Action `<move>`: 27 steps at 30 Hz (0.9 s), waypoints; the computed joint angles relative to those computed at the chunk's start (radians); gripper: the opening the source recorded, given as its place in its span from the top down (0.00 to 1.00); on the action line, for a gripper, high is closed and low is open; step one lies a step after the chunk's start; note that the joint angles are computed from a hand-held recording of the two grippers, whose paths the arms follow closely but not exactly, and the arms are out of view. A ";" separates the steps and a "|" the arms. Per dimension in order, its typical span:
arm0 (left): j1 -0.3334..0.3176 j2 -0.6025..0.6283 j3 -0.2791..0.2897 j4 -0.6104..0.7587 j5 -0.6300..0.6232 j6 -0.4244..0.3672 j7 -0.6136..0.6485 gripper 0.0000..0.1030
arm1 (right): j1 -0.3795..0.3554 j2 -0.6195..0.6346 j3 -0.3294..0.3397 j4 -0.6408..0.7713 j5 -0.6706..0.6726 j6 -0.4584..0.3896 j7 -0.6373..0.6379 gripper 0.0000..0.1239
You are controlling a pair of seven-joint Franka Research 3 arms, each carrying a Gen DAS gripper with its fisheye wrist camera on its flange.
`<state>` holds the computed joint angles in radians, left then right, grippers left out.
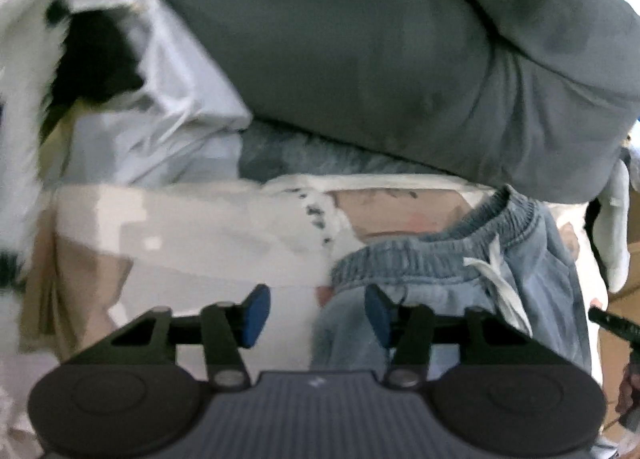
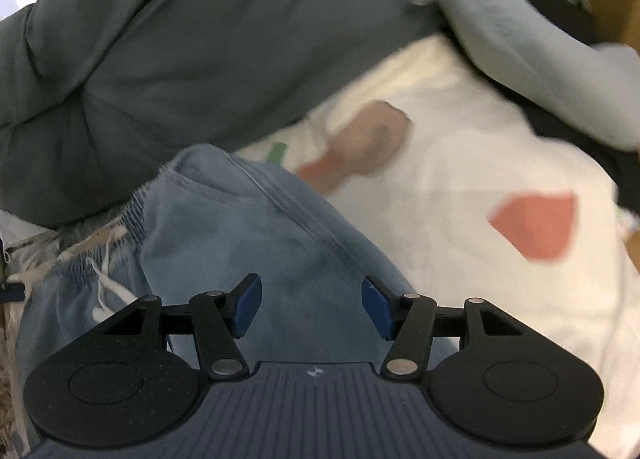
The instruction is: Fold clothes
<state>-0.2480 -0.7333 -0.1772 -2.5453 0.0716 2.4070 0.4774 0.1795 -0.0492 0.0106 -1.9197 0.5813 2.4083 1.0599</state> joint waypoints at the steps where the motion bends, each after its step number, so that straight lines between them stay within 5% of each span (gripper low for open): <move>1: 0.000 -0.010 0.002 -0.015 -0.006 0.017 -0.011 0.53 | 0.005 0.029 0.005 0.037 -0.003 -0.009 0.005 0.50; 16: 0.031 0.007 -0.021 -0.069 0.027 0.132 -0.116 0.60 | 0.054 0.382 0.064 0.546 -0.164 -0.103 0.097 0.50; 27: -0.039 -0.001 0.007 -0.142 -0.017 0.256 -0.138 0.60 | 0.101 0.522 0.085 0.741 -0.242 -0.218 0.110 0.50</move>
<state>-0.2869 -0.7343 -0.1706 -2.6876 0.0542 2.6625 0.3394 0.2808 0.4724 0.0953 -1.1790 0.3395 2.1907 1.1698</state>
